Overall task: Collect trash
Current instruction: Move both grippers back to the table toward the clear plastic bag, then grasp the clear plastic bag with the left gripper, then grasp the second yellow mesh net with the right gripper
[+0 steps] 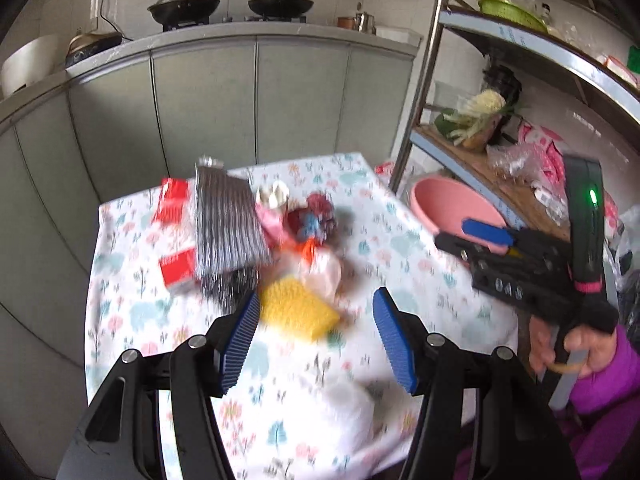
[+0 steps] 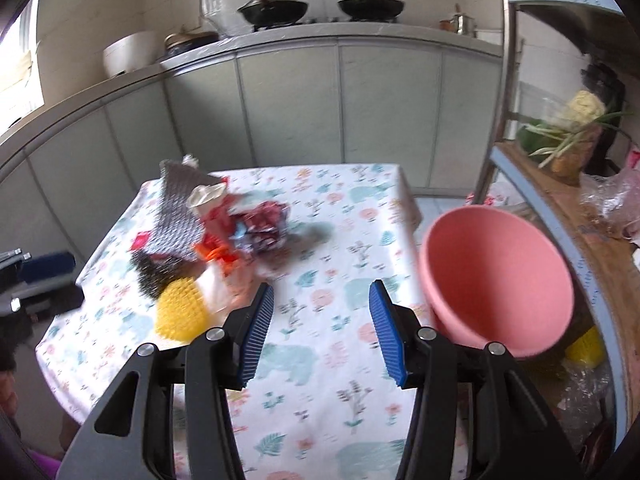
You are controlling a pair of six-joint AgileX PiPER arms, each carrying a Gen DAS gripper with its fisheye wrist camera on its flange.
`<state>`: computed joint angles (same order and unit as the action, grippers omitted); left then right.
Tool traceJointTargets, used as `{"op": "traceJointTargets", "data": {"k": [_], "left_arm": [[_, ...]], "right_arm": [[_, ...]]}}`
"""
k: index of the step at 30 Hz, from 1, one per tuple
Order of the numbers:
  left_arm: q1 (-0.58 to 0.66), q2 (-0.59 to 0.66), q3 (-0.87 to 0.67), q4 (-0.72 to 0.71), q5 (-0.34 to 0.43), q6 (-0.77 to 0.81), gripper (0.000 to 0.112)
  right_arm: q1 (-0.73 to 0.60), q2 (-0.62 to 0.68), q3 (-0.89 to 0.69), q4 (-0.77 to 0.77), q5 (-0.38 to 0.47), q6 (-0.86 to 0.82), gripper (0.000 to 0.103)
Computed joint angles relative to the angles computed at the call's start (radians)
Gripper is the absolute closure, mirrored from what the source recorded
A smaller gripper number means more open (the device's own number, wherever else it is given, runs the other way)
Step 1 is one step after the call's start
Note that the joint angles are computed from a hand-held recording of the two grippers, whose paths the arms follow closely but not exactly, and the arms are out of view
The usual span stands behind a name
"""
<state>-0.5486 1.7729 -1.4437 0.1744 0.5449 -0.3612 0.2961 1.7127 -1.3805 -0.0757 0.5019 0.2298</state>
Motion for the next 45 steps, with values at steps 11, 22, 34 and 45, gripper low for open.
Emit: {"op": "traceJointTargets", "data": {"k": [11,22,34,45], "left_arm": [[0.030,0.011,0.144,-0.288,0.007,0.227,0.054],[0.057,0.046,0.154,-0.400,-0.005,0.369,0.077],[0.075,-0.017,0.210,0.203,-0.027,-0.319,0.086],[0.117,-0.032,0.216,0.381,0.012,-0.601,0.086]], "right_arm": [[0.025,0.031,-0.021,0.315,0.062,-0.306,0.053],[0.082,0.123,-0.116,0.398,0.147,-0.414,0.052],[0.170,0.290,-0.323,0.261,0.204,-0.330,0.053],[0.250,0.429,-0.500,0.054,0.279,-0.195,0.053]]}}
